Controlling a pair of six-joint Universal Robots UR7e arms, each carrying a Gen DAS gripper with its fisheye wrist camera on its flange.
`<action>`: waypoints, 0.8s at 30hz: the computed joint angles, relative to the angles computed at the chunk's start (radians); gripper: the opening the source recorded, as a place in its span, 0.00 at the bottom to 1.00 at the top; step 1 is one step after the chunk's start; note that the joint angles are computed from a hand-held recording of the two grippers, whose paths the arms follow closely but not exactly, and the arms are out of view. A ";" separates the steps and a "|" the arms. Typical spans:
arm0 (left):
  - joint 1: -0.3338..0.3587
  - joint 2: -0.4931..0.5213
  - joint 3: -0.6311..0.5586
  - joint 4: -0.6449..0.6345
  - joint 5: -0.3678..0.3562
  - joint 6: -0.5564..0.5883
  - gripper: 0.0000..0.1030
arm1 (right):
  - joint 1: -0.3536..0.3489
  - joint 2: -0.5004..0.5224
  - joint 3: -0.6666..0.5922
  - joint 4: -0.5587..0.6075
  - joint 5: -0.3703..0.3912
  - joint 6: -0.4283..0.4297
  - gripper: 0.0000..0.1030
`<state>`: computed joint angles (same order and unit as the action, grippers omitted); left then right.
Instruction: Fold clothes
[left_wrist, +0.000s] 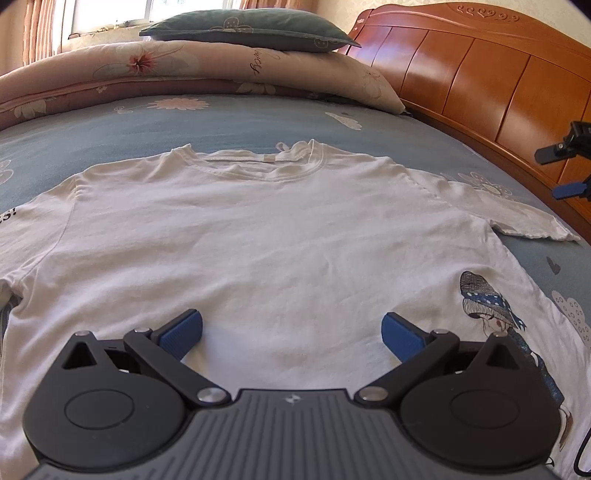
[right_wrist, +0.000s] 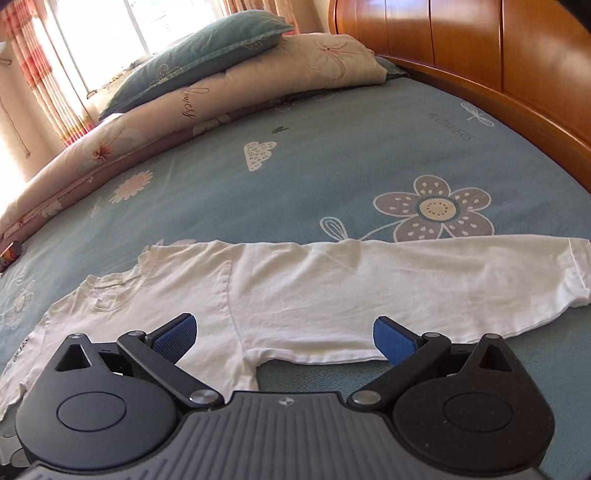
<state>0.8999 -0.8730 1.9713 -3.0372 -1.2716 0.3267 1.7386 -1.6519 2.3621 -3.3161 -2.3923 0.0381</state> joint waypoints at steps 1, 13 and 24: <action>0.000 -0.001 -0.001 0.002 -0.001 -0.001 0.99 | 0.040 -0.001 -0.013 0.027 -0.010 0.017 1.00; -0.005 -0.047 0.007 0.093 0.000 -0.010 0.99 | 0.076 0.248 -0.043 -0.055 0.200 0.065 1.00; 0.003 -0.068 0.012 0.117 -0.014 0.020 0.99 | -0.015 0.426 -0.009 -0.214 0.176 0.051 1.00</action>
